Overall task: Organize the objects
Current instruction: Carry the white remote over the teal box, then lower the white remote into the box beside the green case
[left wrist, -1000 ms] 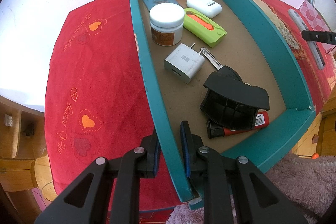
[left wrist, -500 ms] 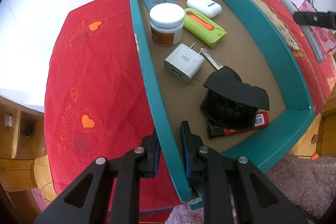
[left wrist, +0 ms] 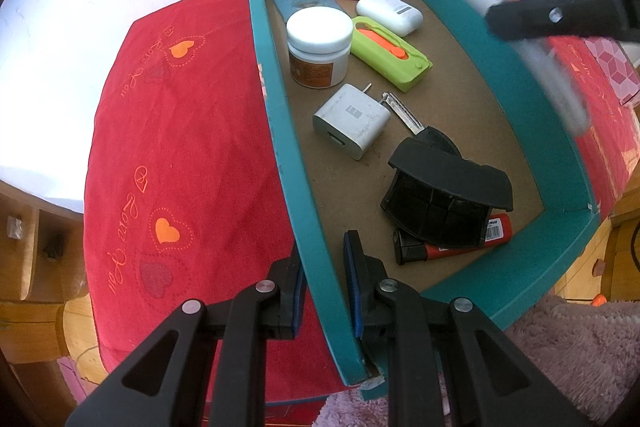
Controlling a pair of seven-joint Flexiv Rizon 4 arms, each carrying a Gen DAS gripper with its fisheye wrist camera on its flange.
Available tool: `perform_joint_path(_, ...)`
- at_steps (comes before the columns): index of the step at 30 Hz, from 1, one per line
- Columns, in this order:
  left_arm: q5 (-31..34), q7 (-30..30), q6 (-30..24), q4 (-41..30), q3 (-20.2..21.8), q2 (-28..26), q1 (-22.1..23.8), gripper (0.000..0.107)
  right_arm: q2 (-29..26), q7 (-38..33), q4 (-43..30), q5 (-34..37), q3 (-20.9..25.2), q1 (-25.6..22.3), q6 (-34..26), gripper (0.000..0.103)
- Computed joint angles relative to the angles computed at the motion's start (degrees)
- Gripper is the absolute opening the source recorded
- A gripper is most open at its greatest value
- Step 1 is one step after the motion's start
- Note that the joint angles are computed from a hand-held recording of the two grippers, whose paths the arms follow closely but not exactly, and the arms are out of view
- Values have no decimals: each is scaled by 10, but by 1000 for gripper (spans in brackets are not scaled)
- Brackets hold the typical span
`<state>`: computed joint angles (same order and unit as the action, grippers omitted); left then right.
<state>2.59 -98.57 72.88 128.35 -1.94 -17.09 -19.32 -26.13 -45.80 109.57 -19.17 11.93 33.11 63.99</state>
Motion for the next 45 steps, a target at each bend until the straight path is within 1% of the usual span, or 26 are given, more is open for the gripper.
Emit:
perform_joint_path(4,-2,2,3,3,-1,2,2,16,-26,-27,-27,25,20,-3,-18,56)
perform_joint_path(9,-2,2,3,3,-2,2,2,16,-48,-36,-50,40,20,4,-44,55)
perform_joint_path(16,-2,2,3,4,-1,2,2,16,-68,-36,-66,43,13,11,-74,55)
perform_joint_path(24,-2,2,3,4,-1,2,2,16,-78,-36,-72,41,10,17,-90,55)
perform_joint_path(33,-3,4,4,5,-2,2,3,16,-81,-23,-75,31,2,23,-91,55)
perform_joint_path(45,-4,5,5,6,-2,2,3,16,-81,-18,-77,31,4,21,-94,56)
